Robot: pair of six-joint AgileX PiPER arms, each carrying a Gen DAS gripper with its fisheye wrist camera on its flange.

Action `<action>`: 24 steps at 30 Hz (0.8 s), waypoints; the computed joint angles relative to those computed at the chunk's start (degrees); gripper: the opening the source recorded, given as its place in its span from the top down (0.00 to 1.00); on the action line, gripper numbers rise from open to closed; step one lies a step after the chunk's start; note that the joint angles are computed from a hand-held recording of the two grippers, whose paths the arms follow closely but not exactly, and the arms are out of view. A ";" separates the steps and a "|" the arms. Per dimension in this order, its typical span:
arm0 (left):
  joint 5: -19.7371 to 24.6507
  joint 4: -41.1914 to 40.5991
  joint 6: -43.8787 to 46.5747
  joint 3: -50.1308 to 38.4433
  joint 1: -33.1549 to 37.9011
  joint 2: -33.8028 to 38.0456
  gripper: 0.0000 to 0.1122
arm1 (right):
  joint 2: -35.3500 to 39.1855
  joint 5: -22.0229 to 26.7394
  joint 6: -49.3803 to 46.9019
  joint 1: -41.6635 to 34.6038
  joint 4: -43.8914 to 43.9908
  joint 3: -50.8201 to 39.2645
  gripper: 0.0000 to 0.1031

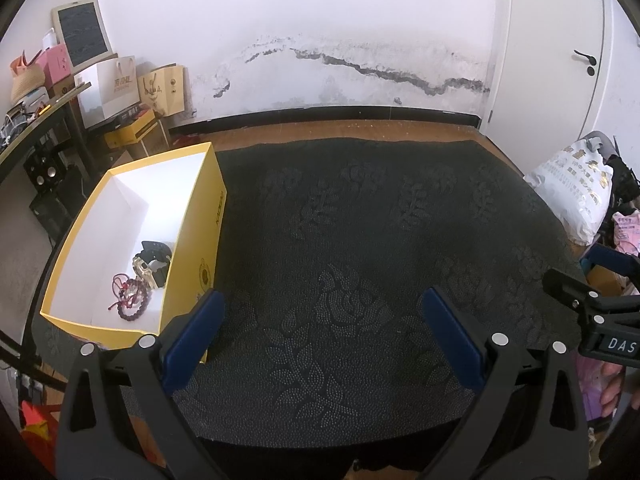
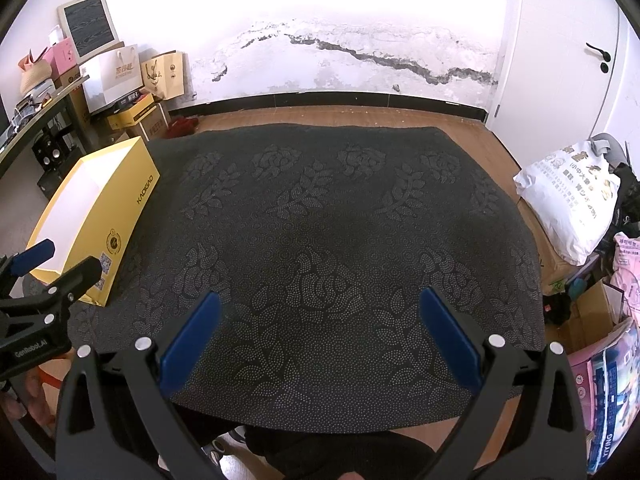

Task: Organize jewelry

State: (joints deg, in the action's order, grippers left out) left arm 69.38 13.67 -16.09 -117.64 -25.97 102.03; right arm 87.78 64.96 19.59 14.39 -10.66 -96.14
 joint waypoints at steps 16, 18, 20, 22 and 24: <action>0.04 -0.09 0.17 -0.10 0.02 0.34 0.14 | 0.05 0.32 0.15 0.31 -0.06 -0.31 0.07; -0.17 -0.06 0.10 0.16 -0.01 0.26 0.14 | 0.05 0.29 0.15 0.31 -0.14 -0.29 0.07; -0.23 -0.01 -0.02 0.24 0.01 0.25 0.14 | 0.06 0.31 0.25 0.37 -0.19 -0.32 0.07; -0.27 -0.01 -0.03 0.31 0.02 0.23 0.14 | 0.02 0.23 0.25 0.33 -0.17 -0.22 0.07; -0.49 0.01 -0.19 0.69 0.02 0.07 0.14 | 0.05 0.39 0.40 0.54 -0.32 -0.45 0.07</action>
State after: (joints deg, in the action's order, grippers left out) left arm 68.89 13.68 -16.28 -116.95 -25.96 102.10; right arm 87.82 65.35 19.99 14.93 -10.99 -96.59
